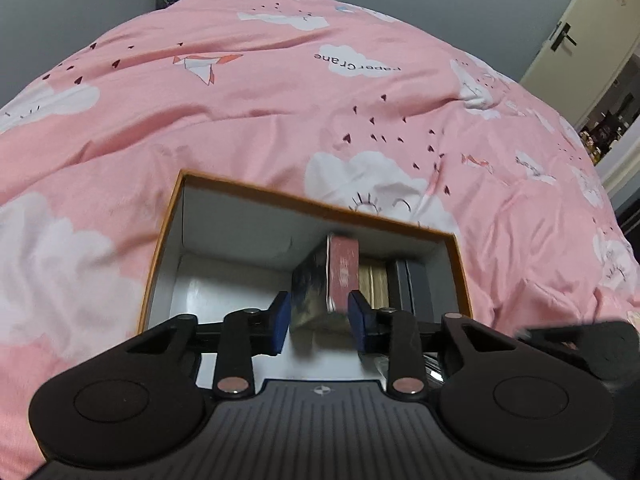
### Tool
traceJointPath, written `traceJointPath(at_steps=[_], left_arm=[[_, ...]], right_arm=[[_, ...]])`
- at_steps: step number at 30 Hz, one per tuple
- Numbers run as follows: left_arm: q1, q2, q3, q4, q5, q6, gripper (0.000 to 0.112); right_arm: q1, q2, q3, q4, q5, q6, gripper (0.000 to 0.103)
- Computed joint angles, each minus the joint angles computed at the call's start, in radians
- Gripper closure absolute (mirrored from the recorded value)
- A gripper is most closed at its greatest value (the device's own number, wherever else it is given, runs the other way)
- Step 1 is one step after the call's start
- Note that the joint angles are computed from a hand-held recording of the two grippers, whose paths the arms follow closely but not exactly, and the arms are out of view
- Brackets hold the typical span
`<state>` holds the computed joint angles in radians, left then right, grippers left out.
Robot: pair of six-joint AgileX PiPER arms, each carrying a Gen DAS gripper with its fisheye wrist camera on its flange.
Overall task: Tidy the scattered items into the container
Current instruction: 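Open the left gripper to release the card while the right gripper sets the watch down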
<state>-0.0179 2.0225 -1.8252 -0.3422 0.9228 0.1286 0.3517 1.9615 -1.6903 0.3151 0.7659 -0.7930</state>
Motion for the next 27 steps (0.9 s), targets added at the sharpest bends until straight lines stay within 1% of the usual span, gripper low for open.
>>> traceJointPath(at_steps=[3, 5, 7, 10, 12, 15, 17, 19, 20, 24, 27], left_arm=[[0.015, -0.025, 0.052, -0.034, 0.006, 0.017, 0.080], [0.021, -0.019, 0.066, -0.046, 0.019, 0.013, 0.081], [0.018, -0.001, 0.066, -0.029, 0.035, -0.012, 0.081], [0.020, 0.021, 0.070, -0.031, 0.047, -0.022, 0.081], [0.020, 0.041, 0.062, -0.032, 0.056, -0.032, 0.081], [0.017, 0.070, 0.045, -0.023, 0.073, -0.046, 0.082], [0.019, 0.081, 0.044, -0.034, 0.081, -0.042, 0.082], [0.023, 0.089, 0.043, -0.044, 0.088, -0.043, 0.082], [0.024, 0.091, 0.045, -0.046, 0.088, -0.045, 0.083], [0.024, 0.098, 0.041, -0.034, 0.088, -0.058, 0.083], [0.024, 0.096, 0.045, -0.037, 0.090, -0.056, 0.083]], right_arm=[[0.036, 0.035, -0.042, -0.099, 0.032, -0.015, 0.088], [0.057, 0.056, -0.063, -0.165, 0.049, -0.019, 0.088], [0.076, 0.077, -0.079, -0.223, 0.057, -0.028, 0.088], [0.086, 0.111, -0.118, -0.245, 0.095, -0.053, 0.088], [0.096, 0.118, -0.123, -0.273, 0.103, -0.057, 0.088], [0.113, 0.117, -0.105, -0.326, 0.086, -0.059, 0.087], [0.124, 0.108, -0.083, -0.365, 0.073, -0.061, 0.081], [0.132, 0.087, -0.041, -0.403, 0.041, -0.069, 0.080], [0.132, 0.076, -0.024, -0.407, 0.027, -0.077, 0.080], [0.132, 0.055, -0.002, -0.421, 0.018, -0.069, 0.080], [0.143, 0.029, 0.038, -0.482, -0.017, -0.023, 0.080]])
